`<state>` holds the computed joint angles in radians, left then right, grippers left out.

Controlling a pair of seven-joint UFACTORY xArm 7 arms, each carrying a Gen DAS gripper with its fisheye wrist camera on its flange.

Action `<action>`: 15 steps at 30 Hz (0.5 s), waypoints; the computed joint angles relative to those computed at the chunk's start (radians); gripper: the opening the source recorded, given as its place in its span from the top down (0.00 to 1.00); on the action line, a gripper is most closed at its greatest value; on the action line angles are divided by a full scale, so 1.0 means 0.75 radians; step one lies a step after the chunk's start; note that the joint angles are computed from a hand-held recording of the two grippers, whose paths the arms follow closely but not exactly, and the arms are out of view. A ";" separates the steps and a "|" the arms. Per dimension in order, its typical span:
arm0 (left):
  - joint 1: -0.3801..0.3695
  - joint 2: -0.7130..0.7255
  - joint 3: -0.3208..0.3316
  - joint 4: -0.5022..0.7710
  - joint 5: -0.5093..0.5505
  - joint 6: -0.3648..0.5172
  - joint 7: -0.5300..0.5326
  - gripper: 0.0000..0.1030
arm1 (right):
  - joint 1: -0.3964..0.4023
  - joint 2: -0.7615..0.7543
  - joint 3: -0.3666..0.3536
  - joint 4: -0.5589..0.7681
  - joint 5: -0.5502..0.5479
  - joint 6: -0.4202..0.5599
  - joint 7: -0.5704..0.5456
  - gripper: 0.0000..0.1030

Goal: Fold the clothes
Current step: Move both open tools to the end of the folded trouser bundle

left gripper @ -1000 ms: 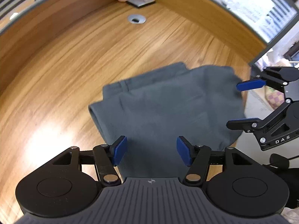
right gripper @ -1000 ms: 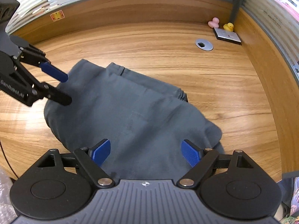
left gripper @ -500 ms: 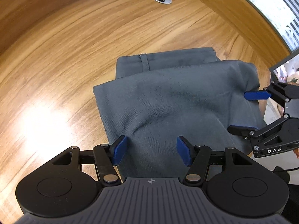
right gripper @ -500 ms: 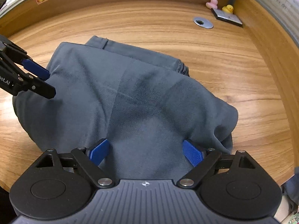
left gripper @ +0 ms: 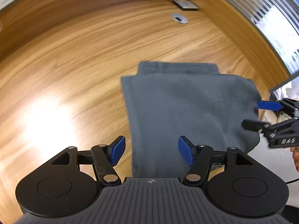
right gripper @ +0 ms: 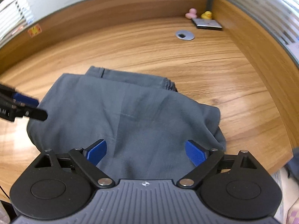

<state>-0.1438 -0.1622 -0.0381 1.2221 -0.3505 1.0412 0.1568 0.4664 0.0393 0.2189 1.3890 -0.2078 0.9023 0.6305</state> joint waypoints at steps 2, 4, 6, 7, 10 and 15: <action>0.005 -0.031 0.005 -0.032 -0.005 0.005 -0.012 0.36 | 0.001 -0.023 0.002 -0.004 -0.003 0.010 0.010 0.05; 0.008 -0.067 0.013 -0.068 -0.017 0.016 -0.019 0.36 | 0.000 -0.032 0.005 0.005 -0.006 0.025 -0.017 0.05; 0.008 -0.078 0.020 -0.079 -0.024 0.037 -0.018 0.36 | -0.007 -0.027 0.003 0.027 0.010 0.045 -0.078 0.04; 0.010 -0.091 0.022 -0.094 -0.028 0.043 -0.027 0.36 | -0.010 -0.025 0.002 0.038 0.018 0.055 -0.108 0.04; 0.014 -0.128 0.010 -0.138 -0.013 0.031 -0.092 0.36 | -0.026 -0.010 -0.008 0.077 0.071 0.073 -0.241 0.03; 0.007 -0.200 -0.030 -0.214 0.041 -0.014 -0.299 0.36 | -0.074 0.040 -0.033 0.138 0.227 0.071 -0.548 0.03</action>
<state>-0.1388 -0.3119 -0.0602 1.0612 -0.3200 1.0307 -0.0672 0.4110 0.0690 0.1944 1.4922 -0.0374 0.9556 0.2193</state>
